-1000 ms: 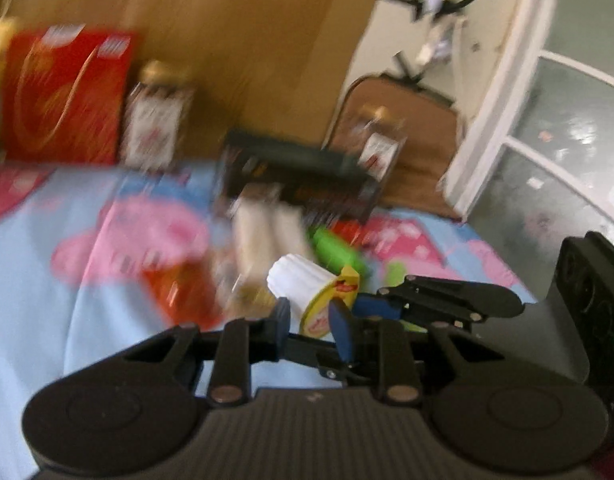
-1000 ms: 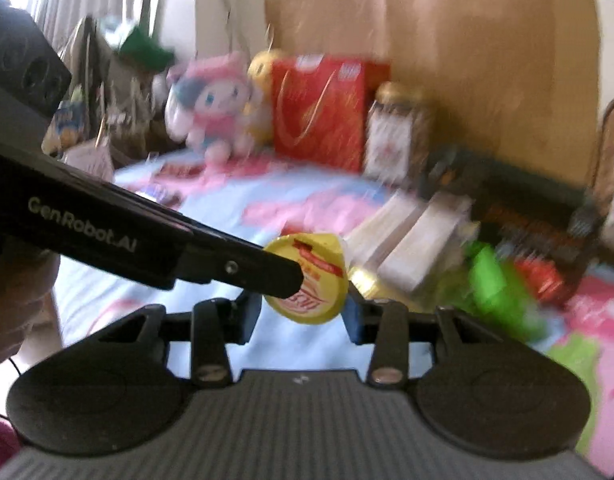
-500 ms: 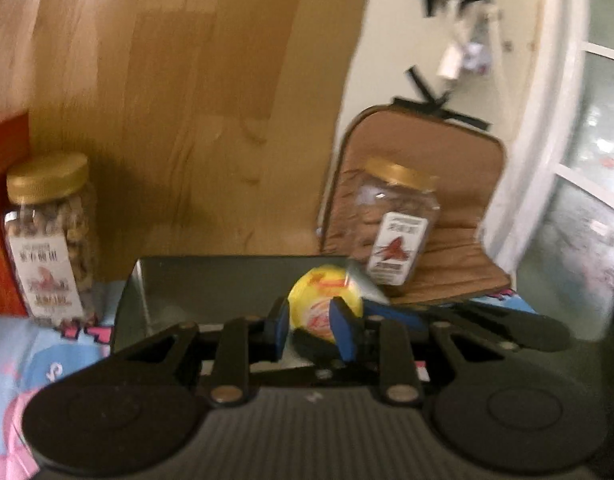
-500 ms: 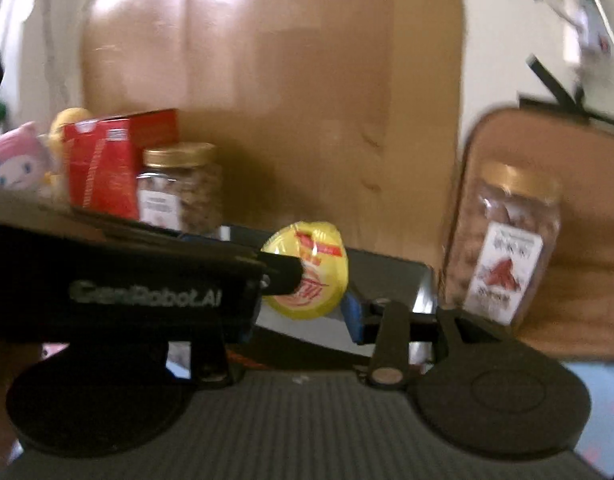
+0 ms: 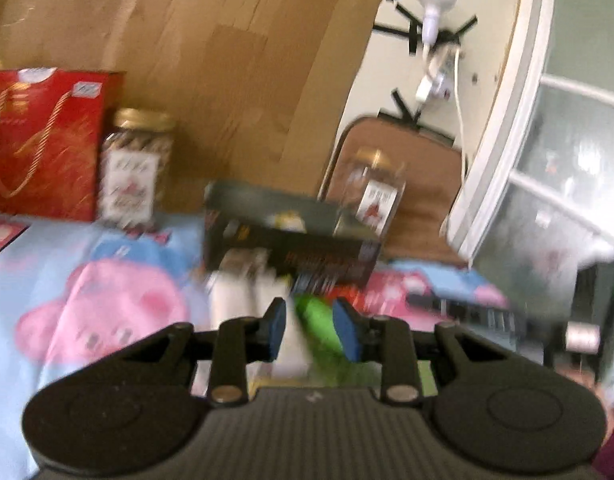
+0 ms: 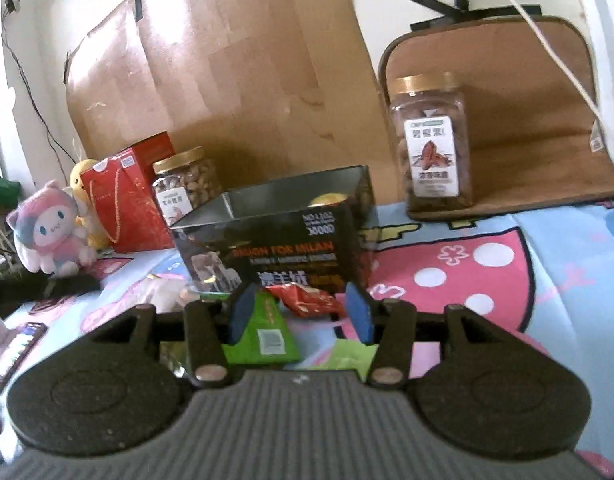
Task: Organize snacks
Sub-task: 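Move the left gripper to the small red packet and grasp it, then carry the red packet into the black tin box with the left gripper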
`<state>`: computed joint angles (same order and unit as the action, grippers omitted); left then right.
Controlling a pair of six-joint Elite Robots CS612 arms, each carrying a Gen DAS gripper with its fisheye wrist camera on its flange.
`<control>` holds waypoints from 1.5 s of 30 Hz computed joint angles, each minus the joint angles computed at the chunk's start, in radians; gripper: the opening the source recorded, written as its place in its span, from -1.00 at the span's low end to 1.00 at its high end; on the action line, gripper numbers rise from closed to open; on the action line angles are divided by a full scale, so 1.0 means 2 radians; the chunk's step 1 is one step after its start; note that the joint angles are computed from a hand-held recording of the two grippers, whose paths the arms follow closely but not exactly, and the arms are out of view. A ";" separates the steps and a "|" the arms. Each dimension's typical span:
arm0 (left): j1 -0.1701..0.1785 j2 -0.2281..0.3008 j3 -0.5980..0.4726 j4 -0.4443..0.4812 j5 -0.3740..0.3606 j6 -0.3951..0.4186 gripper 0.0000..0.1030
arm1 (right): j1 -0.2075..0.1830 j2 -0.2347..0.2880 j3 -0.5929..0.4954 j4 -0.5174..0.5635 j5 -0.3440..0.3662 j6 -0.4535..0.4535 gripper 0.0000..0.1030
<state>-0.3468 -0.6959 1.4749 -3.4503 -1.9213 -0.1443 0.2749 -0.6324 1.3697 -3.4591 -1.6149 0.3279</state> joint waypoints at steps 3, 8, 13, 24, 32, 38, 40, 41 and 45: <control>-0.002 -0.008 0.024 -0.004 0.017 0.011 -0.47 | 0.001 0.008 -0.025 0.049 -0.009 -0.032 0.03; 0.001 -0.012 0.030 0.003 0.005 -0.003 -0.47 | -0.001 0.025 -0.065 0.122 -0.015 -0.081 0.00; 0.002 -0.015 0.033 0.002 -0.005 -0.009 -0.47 | 0.003 0.027 -0.060 0.091 -0.024 -0.103 -0.78; 0.013 -0.012 0.026 0.036 -0.082 -0.026 -0.04 | 0.022 -0.037 0.081 -0.014 0.089 -0.141 -0.78; 0.004 -0.005 0.002 0.137 -0.108 0.004 -0.04 | 0.024 -0.031 0.085 -0.003 0.081 -0.118 0.21; -0.007 -0.013 0.007 0.181 -0.075 0.030 -0.04 | 0.023 -0.031 0.084 0.024 0.100 -0.142 0.26; -0.008 -0.015 0.010 0.182 -0.073 0.036 -0.06 | 0.028 -0.029 0.084 0.020 0.088 -0.166 0.24; -0.008 -0.014 0.010 0.180 -0.078 0.039 -0.22 | 0.030 -0.028 0.083 0.018 0.083 -0.177 0.17; -0.006 -0.015 0.006 0.189 -0.107 0.050 -0.51 | 0.032 -0.025 0.078 0.014 0.081 -0.182 -0.15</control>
<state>-0.3597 -0.7269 1.4871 -3.0722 -2.1348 -0.0446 0.3393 -0.6830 1.5250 -3.4312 -1.4523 -0.0370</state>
